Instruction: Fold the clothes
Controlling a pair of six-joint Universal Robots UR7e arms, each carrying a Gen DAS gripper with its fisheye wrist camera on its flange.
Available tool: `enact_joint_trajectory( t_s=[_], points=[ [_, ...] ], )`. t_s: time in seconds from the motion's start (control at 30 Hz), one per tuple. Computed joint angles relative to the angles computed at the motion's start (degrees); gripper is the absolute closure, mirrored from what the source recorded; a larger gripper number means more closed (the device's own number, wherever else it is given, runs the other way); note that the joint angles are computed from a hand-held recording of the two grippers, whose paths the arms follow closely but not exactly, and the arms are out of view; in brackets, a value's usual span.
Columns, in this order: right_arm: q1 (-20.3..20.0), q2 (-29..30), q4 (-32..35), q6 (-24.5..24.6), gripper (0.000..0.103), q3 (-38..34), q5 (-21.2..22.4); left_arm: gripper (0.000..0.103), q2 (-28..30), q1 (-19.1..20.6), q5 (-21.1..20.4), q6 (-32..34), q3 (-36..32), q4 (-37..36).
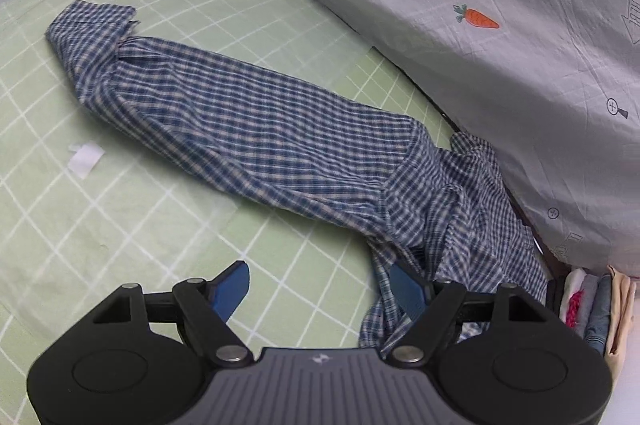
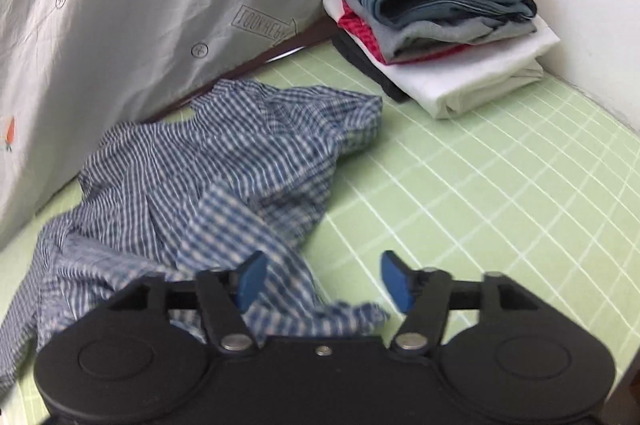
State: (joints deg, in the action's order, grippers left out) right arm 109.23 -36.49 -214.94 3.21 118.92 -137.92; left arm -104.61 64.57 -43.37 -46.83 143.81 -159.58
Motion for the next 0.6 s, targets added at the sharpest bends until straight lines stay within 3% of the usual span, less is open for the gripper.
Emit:
enact_joint_trajectory(
  t_s=[0.2, 0.47, 0.5, 0.53, 0.57, 0.6],
  points=[
    [-2.6, 0.1, 6.6, -1.6, 0.024, -4.3, 6.8, 0.023, 12.3, 4.4, -8.1, 11.3, -7.6, -8.0],
    [-4.2, 2.7, 15.6, -1.2, 0.025, -9.7, 10.9, 0.023, 27.8, 8.3, -18.3, 20.7, -20.0, -3.6],
    [-4.4, 2.7, 15.8, -1.2, 0.03, -9.8, 11.7, 0.025, 28.8, 8.2, -18.7, 22.0, -20.5, -4.2],
    [-4.8, 2.6, 16.2, -1.1, 0.048, -9.7, 12.9, 0.026, 29.7, 8.1, -19.1, 23.3, -21.0, -4.8],
    [-5.0, 2.4, 16.4, -1.0, 0.072, -9.6, 13.7, 0.039, 30.7, 8.0, -19.5, 24.6, -21.5, -5.3],
    [-5.1, 2.4, 15.9, -1.1, 0.08, -9.3, 14.1, 0.064, 31.2, 7.6, -18.6, 25.3, -21.5, -5.5]
  ],
)
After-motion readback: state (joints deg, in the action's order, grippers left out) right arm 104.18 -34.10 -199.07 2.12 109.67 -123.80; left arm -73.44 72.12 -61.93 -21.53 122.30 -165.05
